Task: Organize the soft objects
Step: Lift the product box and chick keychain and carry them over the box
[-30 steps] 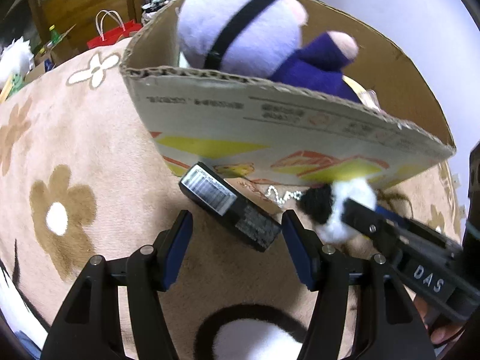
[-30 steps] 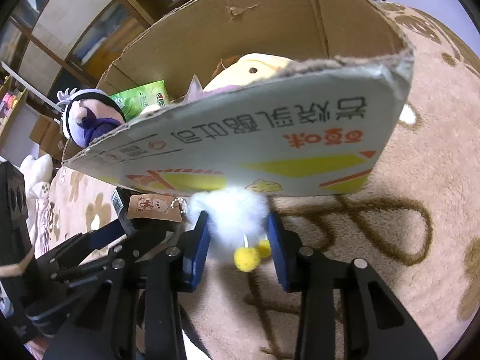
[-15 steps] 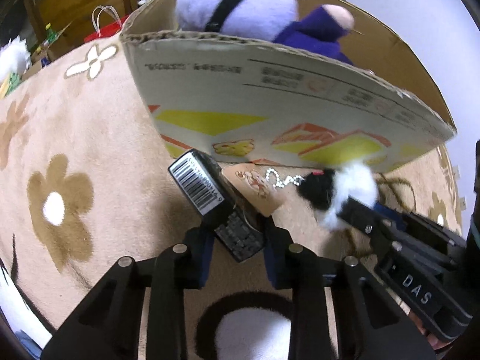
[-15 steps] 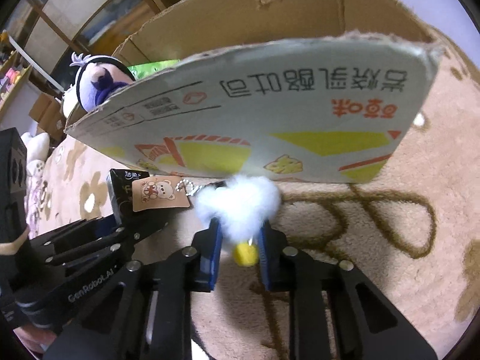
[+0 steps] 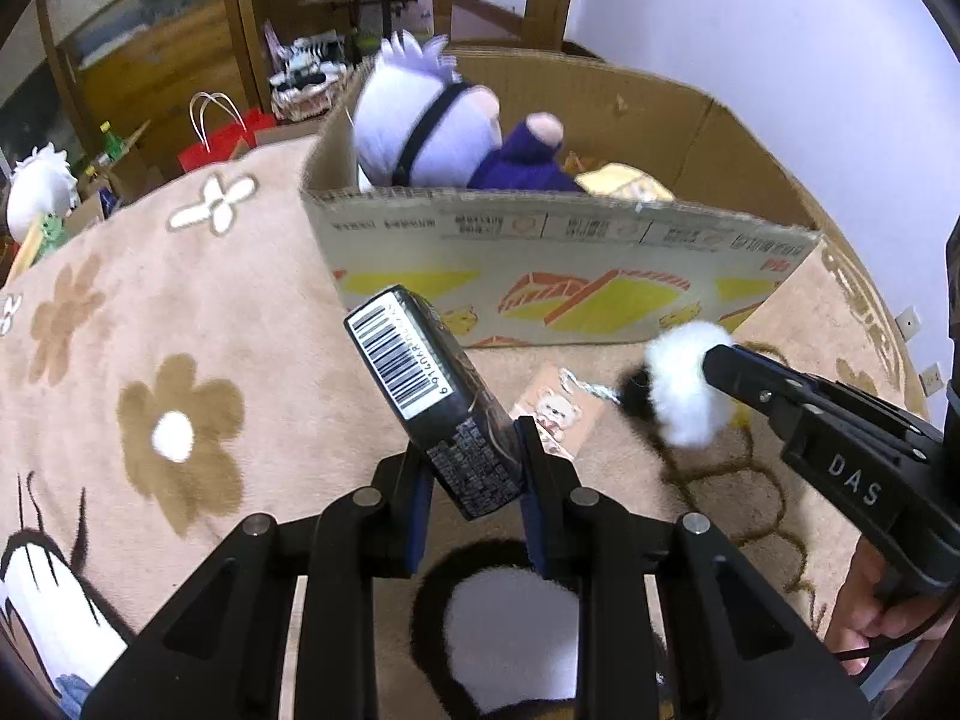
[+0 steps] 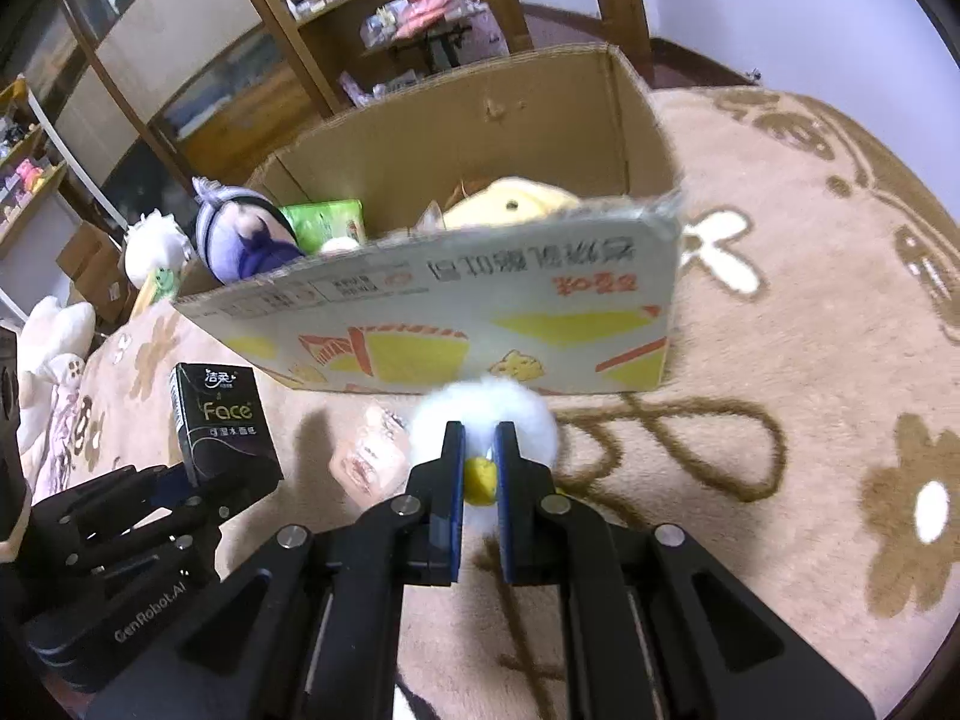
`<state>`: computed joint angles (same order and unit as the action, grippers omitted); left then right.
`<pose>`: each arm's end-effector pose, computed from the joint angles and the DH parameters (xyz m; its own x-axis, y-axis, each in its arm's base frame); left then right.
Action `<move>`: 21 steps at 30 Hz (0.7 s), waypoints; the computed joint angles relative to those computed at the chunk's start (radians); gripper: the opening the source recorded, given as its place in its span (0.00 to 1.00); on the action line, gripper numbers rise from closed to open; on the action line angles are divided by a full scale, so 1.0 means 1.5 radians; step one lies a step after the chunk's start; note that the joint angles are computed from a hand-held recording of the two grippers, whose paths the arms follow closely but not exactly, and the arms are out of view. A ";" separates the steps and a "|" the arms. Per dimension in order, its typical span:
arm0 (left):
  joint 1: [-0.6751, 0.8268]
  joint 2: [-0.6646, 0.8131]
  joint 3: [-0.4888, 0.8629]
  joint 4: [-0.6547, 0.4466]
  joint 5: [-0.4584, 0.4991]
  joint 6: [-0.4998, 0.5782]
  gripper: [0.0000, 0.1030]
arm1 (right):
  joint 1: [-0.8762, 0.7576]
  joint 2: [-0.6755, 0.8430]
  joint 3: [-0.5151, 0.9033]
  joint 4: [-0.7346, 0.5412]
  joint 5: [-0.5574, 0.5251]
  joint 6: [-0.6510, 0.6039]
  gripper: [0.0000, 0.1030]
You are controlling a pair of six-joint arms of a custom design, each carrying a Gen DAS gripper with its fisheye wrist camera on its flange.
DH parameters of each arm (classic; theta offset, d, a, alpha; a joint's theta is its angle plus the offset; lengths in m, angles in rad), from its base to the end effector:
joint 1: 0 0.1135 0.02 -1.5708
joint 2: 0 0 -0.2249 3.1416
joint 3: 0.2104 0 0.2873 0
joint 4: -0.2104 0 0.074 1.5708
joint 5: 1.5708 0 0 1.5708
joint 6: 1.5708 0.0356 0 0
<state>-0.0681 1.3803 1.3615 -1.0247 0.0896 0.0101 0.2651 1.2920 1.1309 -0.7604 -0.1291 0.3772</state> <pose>0.3136 -0.0246 0.2945 -0.8610 0.0688 -0.5040 0.1214 0.9900 -0.0722 0.2991 0.0859 0.2568 -0.8380 0.1510 -0.5244 -0.0283 0.9477 0.3180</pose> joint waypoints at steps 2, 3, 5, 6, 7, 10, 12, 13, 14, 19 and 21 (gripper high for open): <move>0.001 -0.024 -0.010 0.008 0.001 0.001 0.23 | -0.004 -0.030 -0.010 -0.005 0.001 0.002 0.10; 0.002 -0.040 -0.018 0.016 0.002 0.003 0.23 | -0.008 -0.045 -0.018 -0.004 -0.002 0.002 0.10; -0.003 -0.061 -0.017 0.028 -0.001 0.005 0.23 | 0.001 -0.066 -0.018 -0.003 0.004 0.014 0.10; -0.005 -0.075 -0.023 0.037 -0.003 0.007 0.23 | -0.005 -0.087 -0.023 -0.002 0.000 0.011 0.10; -0.007 -0.092 -0.031 0.049 -0.003 0.011 0.23 | -0.002 -0.096 -0.023 -0.001 0.005 0.014 0.10; -0.019 -0.120 -0.044 0.080 -0.016 0.017 0.23 | -0.001 -0.120 -0.014 0.001 0.008 0.021 0.10; -0.026 -0.133 -0.047 0.099 -0.024 0.025 0.23 | -0.007 -0.134 -0.005 -0.004 0.010 0.018 0.10; -0.033 -0.142 -0.052 0.107 -0.027 0.027 0.23 | -0.005 -0.133 0.003 -0.004 0.013 0.021 0.10; -0.038 -0.144 -0.050 0.113 -0.028 0.031 0.23 | -0.007 -0.138 0.007 -0.003 0.010 0.023 0.10; -0.049 -0.147 -0.046 0.137 -0.022 0.053 0.23 | -0.025 -0.146 0.032 0.011 -0.002 0.019 0.10; -0.051 -0.147 -0.045 0.148 -0.017 0.055 0.23 | -0.031 -0.150 0.036 0.021 -0.006 0.016 0.10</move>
